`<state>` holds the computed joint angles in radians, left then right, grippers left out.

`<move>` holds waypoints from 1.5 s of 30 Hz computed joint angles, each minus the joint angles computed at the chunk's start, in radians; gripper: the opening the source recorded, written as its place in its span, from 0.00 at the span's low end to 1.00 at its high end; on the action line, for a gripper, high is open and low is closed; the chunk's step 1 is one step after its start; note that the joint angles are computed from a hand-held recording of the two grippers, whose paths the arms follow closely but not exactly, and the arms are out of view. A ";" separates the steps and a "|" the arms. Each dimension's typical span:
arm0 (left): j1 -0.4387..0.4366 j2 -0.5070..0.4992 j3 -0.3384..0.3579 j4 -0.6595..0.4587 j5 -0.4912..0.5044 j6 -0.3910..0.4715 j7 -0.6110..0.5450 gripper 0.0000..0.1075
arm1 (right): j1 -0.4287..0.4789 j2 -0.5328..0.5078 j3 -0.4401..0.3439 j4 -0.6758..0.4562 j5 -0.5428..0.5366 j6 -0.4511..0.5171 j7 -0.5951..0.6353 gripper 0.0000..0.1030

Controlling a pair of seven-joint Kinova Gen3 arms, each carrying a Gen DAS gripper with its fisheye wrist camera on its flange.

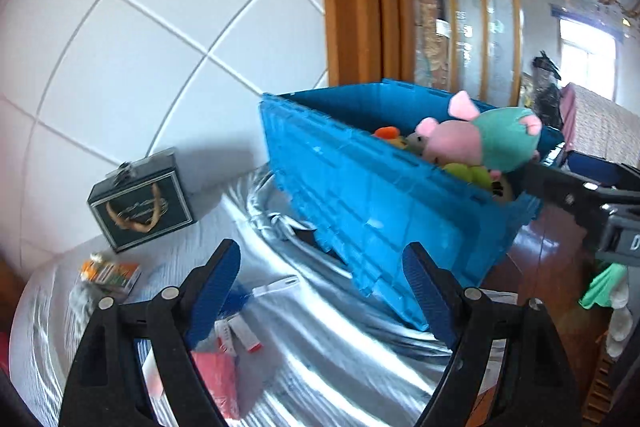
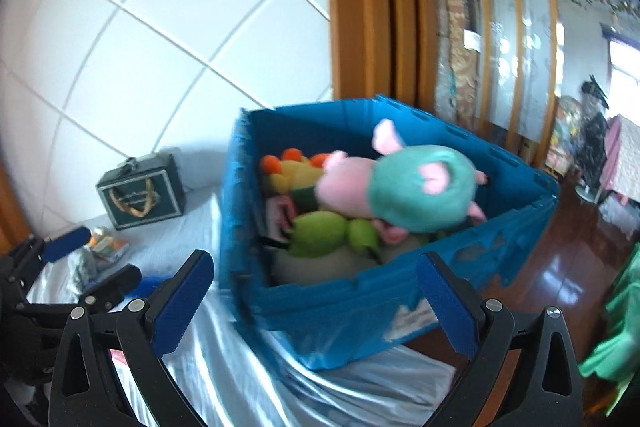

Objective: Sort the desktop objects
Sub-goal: 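Withdraw both tools to the white roll and pink tissue pack, then grasp the white paper roll with the left tool while the right grasps the tissue pack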

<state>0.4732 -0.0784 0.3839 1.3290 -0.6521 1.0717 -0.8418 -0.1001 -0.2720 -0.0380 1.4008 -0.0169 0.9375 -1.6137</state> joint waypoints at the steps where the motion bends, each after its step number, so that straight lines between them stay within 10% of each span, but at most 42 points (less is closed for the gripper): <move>1: -0.026 -0.022 0.011 0.035 -0.015 0.016 0.041 0.78 | -0.015 -0.017 -0.006 0.031 -0.011 -0.041 0.006 1.00; 4: -0.121 -0.083 0.057 0.141 -0.056 0.040 0.163 0.78 | 0.001 -0.055 -0.098 0.109 0.043 -0.149 -0.055 1.00; 9: -0.147 -0.162 -0.062 0.261 0.043 0.072 0.155 0.78 | -0.053 -0.058 -0.194 0.195 0.123 -0.283 -0.112 1.00; 16: -0.245 -0.262 -0.216 0.435 0.216 0.040 0.052 0.78 | -0.221 0.169 -0.168 0.077 -0.019 -0.068 0.027 1.00; 25: -0.334 -0.204 -0.385 0.502 0.403 0.025 -0.197 0.78 | -0.343 0.392 -0.158 -0.030 0.009 0.111 -0.082 1.00; 34: -0.401 -0.018 -0.468 0.452 0.564 -0.086 -0.550 0.65 | -0.470 0.576 -0.132 -0.215 0.023 0.272 -0.247 1.00; 45: -0.544 0.075 -0.413 0.470 0.737 -0.135 -0.798 0.49 | -0.572 0.780 -0.089 -0.444 0.044 0.465 -0.392 1.00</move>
